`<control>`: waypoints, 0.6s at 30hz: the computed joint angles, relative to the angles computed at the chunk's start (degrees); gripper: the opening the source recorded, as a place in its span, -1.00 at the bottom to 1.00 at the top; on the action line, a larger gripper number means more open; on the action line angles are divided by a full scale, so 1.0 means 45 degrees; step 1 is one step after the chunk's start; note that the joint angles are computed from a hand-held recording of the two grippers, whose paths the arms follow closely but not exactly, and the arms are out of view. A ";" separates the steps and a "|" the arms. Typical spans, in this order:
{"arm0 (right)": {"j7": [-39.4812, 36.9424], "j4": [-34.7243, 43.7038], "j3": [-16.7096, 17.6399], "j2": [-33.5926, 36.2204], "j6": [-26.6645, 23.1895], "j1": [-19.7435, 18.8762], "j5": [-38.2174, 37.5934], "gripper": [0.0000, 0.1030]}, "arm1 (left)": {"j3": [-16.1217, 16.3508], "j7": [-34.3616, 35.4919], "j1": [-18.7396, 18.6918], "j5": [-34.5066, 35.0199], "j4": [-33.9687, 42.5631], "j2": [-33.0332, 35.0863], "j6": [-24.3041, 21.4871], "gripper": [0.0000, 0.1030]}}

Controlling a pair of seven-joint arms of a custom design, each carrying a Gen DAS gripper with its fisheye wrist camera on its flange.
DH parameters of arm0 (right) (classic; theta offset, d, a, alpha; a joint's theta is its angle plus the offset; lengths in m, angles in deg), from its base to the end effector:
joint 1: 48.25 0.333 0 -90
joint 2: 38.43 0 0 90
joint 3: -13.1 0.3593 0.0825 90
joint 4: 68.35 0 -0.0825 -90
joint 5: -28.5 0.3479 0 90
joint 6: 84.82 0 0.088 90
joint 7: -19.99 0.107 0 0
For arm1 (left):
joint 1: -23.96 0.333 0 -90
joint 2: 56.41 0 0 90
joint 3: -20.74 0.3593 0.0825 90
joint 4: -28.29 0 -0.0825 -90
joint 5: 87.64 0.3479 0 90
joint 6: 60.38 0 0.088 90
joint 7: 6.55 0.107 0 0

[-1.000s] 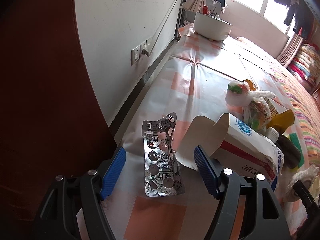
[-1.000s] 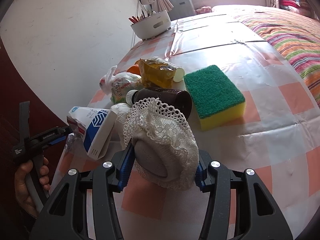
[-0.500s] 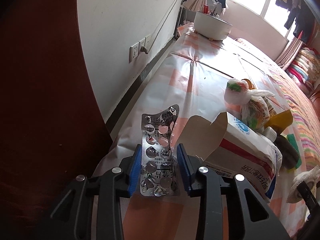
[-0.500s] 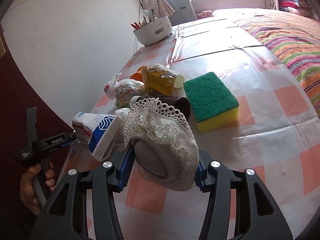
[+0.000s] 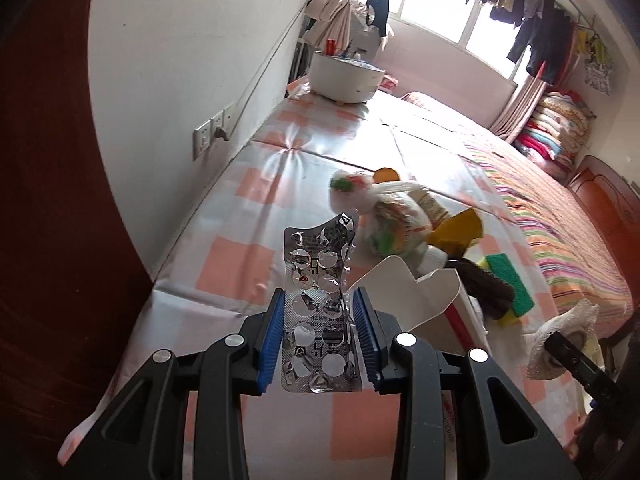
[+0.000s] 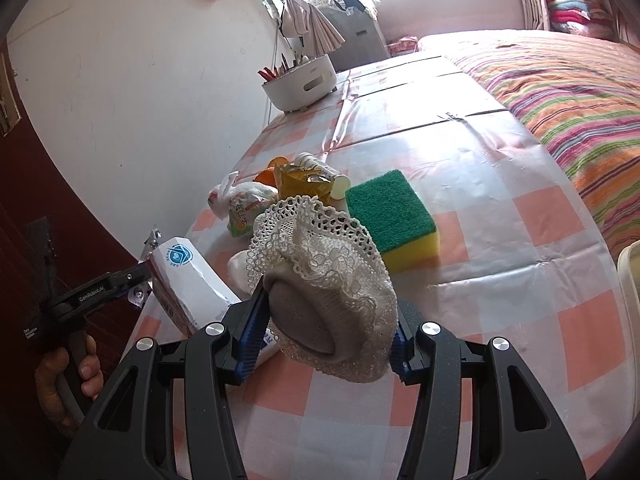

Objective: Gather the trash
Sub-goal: 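Carry both items to the bin while the right tool drops the lace object in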

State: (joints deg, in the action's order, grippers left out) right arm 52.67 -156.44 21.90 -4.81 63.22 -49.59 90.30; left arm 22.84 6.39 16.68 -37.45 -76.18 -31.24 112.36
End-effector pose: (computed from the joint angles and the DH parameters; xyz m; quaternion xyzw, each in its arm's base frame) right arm 0.7262 0.0537 0.4112 -0.7115 0.5483 -0.0394 0.4377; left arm 0.6600 -0.1205 0.4255 -0.7704 0.5032 -0.3152 0.2323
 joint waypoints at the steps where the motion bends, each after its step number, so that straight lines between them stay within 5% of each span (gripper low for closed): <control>1: -0.0054 -0.0026 0.0013 -0.0026 0.0029 -0.0046 0.0066 -0.04 | 0.0125 -0.0161 -0.0114 0.0179 0.0083 0.0052 0.0294 -0.35; 7: -0.0289 -0.0110 0.0032 -0.0142 0.0092 -0.0229 0.0398 -0.04 | 0.1906 -0.2663 -0.1269 0.1800 0.0448 0.0289 0.2432 -0.35; 10: -0.0474 -0.0223 0.0041 -0.0257 0.0101 -0.0311 0.0616 -0.04 | 0.1350 -0.2512 -0.0611 0.1132 0.0505 0.0554 0.3669 -0.35; 12: -0.0532 -0.0240 0.0024 -0.0293 0.0097 -0.0325 0.0705 -0.04 | 0.0632 -0.2099 -0.0102 0.0632 0.0617 0.0675 0.3702 -0.35; 18: -0.1108 -0.0504 -0.0020 -0.0567 0.0223 -0.0542 0.1235 -0.04 | 0.2053 -0.1469 -0.1714 -0.0126 0.0868 0.0749 0.3612 -0.35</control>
